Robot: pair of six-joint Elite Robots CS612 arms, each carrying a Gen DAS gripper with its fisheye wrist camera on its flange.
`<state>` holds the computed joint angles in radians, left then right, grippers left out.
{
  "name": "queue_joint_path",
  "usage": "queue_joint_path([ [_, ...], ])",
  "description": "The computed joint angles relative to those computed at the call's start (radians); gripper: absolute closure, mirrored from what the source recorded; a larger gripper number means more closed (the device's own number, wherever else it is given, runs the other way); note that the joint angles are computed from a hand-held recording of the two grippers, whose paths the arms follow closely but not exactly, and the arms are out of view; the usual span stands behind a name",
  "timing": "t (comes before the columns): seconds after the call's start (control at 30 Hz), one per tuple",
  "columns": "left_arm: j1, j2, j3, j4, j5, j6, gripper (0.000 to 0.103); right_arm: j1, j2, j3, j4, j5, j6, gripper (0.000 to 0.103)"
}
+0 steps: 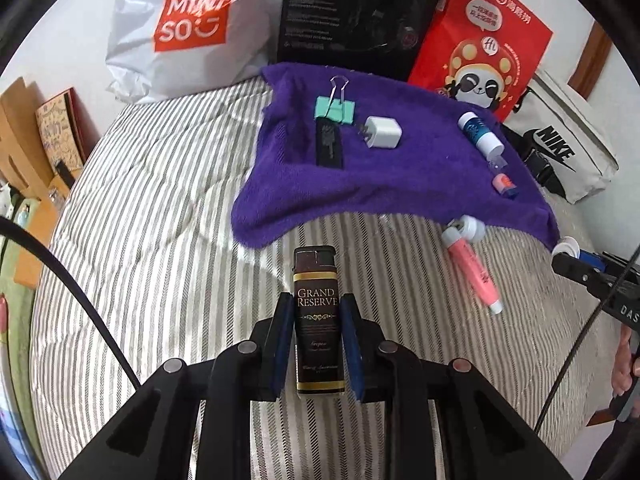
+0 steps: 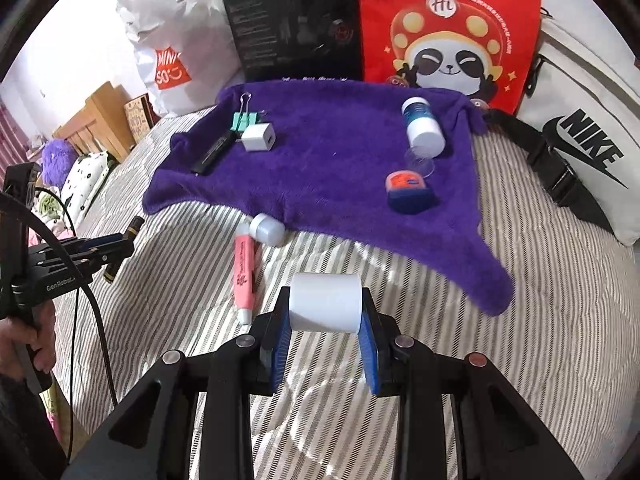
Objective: Organize rigid objects
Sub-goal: 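Carry the box to the towel with the left tool while the right tool carries the tape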
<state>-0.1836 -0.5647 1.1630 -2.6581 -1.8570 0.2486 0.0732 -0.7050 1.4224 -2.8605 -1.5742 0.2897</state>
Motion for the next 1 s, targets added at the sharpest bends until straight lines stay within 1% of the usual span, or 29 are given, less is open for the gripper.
queue_joint_path([
  [0.27, -0.006, -0.002, -0.019, 0.000, -0.006, 0.020, 0.080, -0.009, -0.004, -0.004, -0.004, -0.020, 0.005, 0.072],
  [0.37, -0.008, 0.001, -0.033, 0.008, -0.025, 0.032, 0.080, -0.013, -0.002, -0.010, -0.006, -0.024, 0.008, 0.072],
  [0.6, -0.022, 0.011, -0.070, 0.013, -0.027, 0.061, 0.080, -0.020, 0.007, -0.024, 0.002, -0.023, 0.011, 0.072],
  [0.67, -0.026, 0.017, -0.089, 0.035, -0.040, 0.081, 0.080, -0.024, 0.009, -0.029, 0.005, -0.018, 0.013, 0.072],
  [0.8, -0.037, 0.032, -0.128, 0.058, -0.041, 0.095, 0.080, -0.030, 0.017, -0.039, 0.009, -0.016, 0.021, 0.072],
  [1.0, -0.055, 0.066, -0.206, 0.117, -0.054, 0.126, 0.080, -0.039, 0.025, -0.053, 0.012, -0.015, 0.027, 0.072],
])
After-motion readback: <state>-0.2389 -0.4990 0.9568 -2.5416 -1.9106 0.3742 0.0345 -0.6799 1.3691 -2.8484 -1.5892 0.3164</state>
